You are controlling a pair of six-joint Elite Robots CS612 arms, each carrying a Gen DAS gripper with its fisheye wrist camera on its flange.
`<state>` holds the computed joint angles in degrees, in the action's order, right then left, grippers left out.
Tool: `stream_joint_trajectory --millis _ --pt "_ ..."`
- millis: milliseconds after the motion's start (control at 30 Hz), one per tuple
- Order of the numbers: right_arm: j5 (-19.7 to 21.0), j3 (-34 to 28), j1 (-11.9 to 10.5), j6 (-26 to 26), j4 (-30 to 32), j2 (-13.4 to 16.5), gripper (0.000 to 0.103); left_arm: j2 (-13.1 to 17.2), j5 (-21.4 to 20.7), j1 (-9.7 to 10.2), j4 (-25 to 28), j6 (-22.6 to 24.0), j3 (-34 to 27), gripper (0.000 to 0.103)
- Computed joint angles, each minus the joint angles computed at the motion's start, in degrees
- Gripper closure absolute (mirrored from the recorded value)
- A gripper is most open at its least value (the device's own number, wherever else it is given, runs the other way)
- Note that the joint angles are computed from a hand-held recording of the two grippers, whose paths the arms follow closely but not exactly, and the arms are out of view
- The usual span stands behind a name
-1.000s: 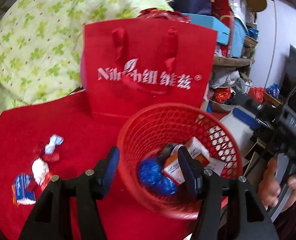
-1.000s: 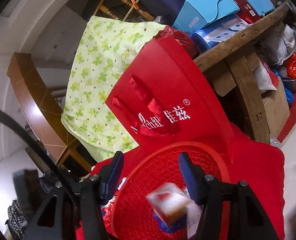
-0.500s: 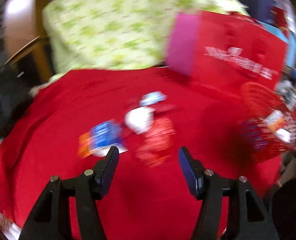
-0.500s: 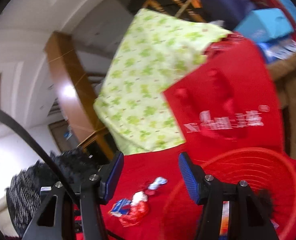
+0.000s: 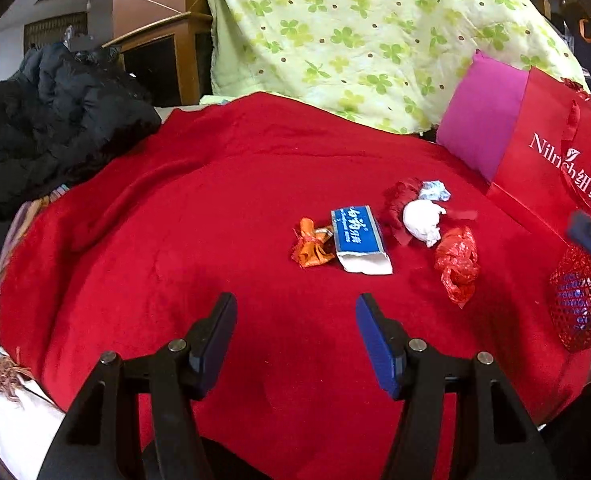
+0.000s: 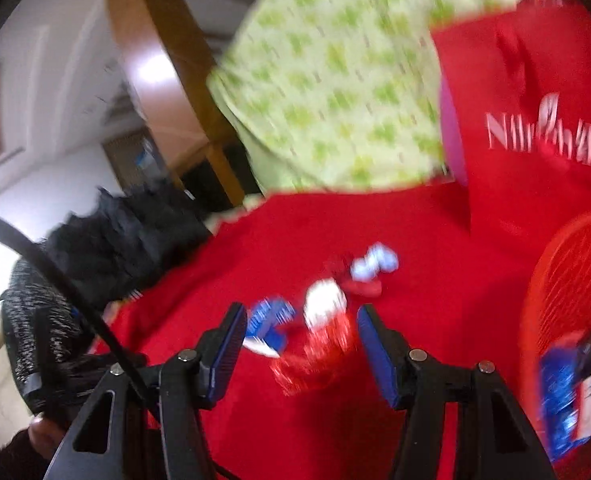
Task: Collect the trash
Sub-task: 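Move both open tools back over the remaining trash, then grasp the red plastic bag with the right tool while the left tool approaches the blue toothpaste box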
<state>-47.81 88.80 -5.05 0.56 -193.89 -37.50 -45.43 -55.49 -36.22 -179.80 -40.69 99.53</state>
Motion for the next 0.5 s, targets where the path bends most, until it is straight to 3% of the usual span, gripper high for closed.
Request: stream_joint_trajectory --millis 133,300,500 --pt "-4.35 -4.20 1.83 0.13 12.12 1.67 0.042 0.89 -3.19 0.62 -0.43 0.49 -0.35 0.040" --pt "-4.91 -10.21 2.97 4.31 21.42 4.66 0.042 1.67 -6.42 1.66 -0.84 1.40 -0.95 0.040" --pt "-7.01 -14.91 4.39 7.55 27.12 7.31 0.042 2.46 -10.82 3.35 -1.43 3.58 -2.86 0.040"
